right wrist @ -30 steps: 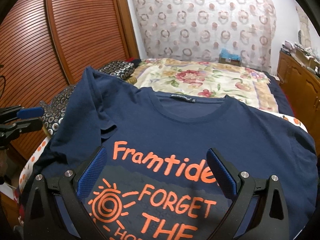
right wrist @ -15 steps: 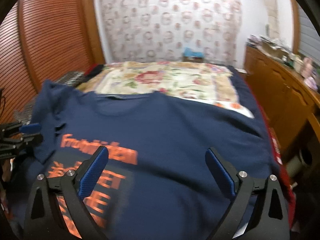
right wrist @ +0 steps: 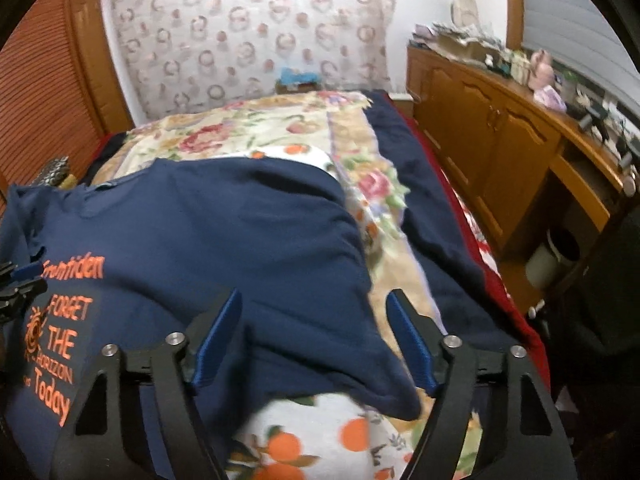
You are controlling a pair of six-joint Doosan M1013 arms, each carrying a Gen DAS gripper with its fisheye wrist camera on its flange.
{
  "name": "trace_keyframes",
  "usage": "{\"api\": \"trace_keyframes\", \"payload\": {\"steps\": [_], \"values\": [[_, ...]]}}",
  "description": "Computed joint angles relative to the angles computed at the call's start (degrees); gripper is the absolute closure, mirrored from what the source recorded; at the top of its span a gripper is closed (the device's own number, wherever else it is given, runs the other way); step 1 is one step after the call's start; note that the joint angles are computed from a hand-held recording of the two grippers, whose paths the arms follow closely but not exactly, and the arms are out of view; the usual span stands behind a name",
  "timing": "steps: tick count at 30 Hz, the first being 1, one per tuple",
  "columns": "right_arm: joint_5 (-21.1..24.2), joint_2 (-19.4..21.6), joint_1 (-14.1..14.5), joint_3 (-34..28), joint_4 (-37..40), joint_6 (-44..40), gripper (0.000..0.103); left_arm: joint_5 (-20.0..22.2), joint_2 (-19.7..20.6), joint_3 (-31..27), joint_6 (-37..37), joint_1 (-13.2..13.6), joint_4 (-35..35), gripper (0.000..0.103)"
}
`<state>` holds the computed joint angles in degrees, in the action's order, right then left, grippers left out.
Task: Fold small clothes
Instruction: 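Move the right gripper to the other sleeve and grasp it, then fold the sleeve inward onto the shirt body with the right gripper, then release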
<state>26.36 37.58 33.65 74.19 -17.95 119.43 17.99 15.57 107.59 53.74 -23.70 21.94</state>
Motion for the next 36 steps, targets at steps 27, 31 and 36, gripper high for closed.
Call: {"api": "trace_keyframes", "payload": {"steps": [27, 31, 36], "values": [[0.13, 0.02, -1.1, 0.91, 6.99, -8.21, 0.1, 3.34, 1.67, -1.87, -5.58, -1.1, 6.4, 0.023], [-1.88, -0.69, -0.51, 1.93, 2.08, -4.05, 0.103, 3.27, 1.75, -1.81, -5.28, -0.6, 6.13, 0.021], [-5.8, -1.74, 0.03, 2.62, -1.58, -1.05, 0.103, 3.28, 1.82, -1.92, -4.95, -0.44, 5.75, 0.02]]}}
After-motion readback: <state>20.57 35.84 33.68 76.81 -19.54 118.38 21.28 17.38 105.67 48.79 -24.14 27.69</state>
